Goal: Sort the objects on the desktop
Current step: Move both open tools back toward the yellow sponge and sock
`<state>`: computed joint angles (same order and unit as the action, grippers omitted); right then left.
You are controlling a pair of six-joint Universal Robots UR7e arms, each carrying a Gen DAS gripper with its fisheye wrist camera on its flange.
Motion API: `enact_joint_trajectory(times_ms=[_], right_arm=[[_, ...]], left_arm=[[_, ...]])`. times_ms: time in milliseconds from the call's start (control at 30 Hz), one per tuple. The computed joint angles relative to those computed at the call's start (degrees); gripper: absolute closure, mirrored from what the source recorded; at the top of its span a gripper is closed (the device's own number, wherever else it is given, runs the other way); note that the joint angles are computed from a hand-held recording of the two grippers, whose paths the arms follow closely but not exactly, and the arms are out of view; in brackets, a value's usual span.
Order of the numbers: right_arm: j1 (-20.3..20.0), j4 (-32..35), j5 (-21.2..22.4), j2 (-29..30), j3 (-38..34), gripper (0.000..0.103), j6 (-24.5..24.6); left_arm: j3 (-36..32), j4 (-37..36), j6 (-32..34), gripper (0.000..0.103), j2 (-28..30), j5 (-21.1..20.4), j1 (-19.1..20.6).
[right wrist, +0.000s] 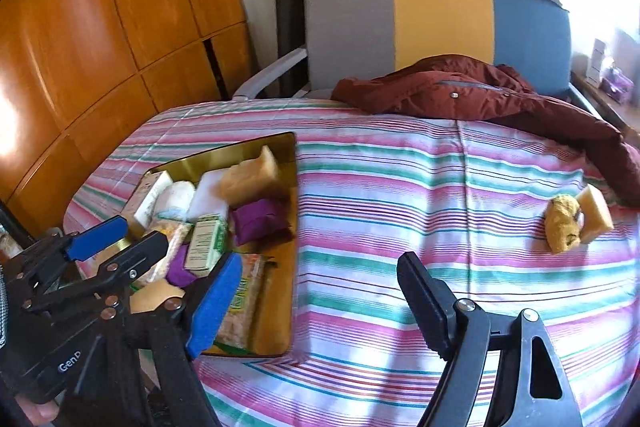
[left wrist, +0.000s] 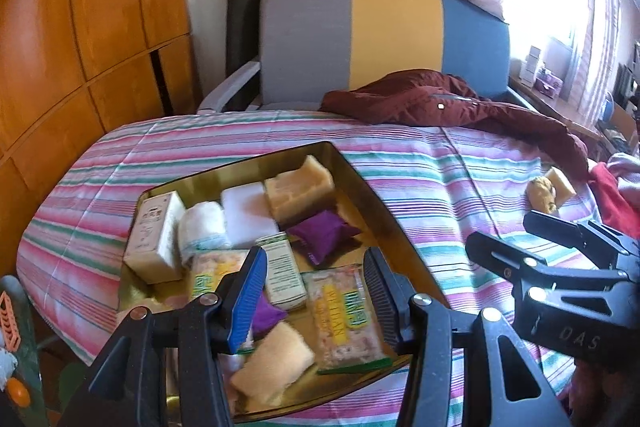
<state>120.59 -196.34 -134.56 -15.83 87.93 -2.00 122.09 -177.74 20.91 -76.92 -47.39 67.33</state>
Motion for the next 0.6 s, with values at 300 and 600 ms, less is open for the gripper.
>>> enact_joint_trajectory(times_ms=[300,600], right_arm=[[-1.15,-1.62,-4.79,-2.70,3.16,0.022,1.68],[-2.54,-2.10,-8.10,-4.67,5.53,0.022,1.43]], left_arm=[[-0.21,1.89,-0.02,0.052,1.67,-2.04,-1.19],[-0.93,3.47,-0.12,0.052,3.82,-3.03,-2.13]])
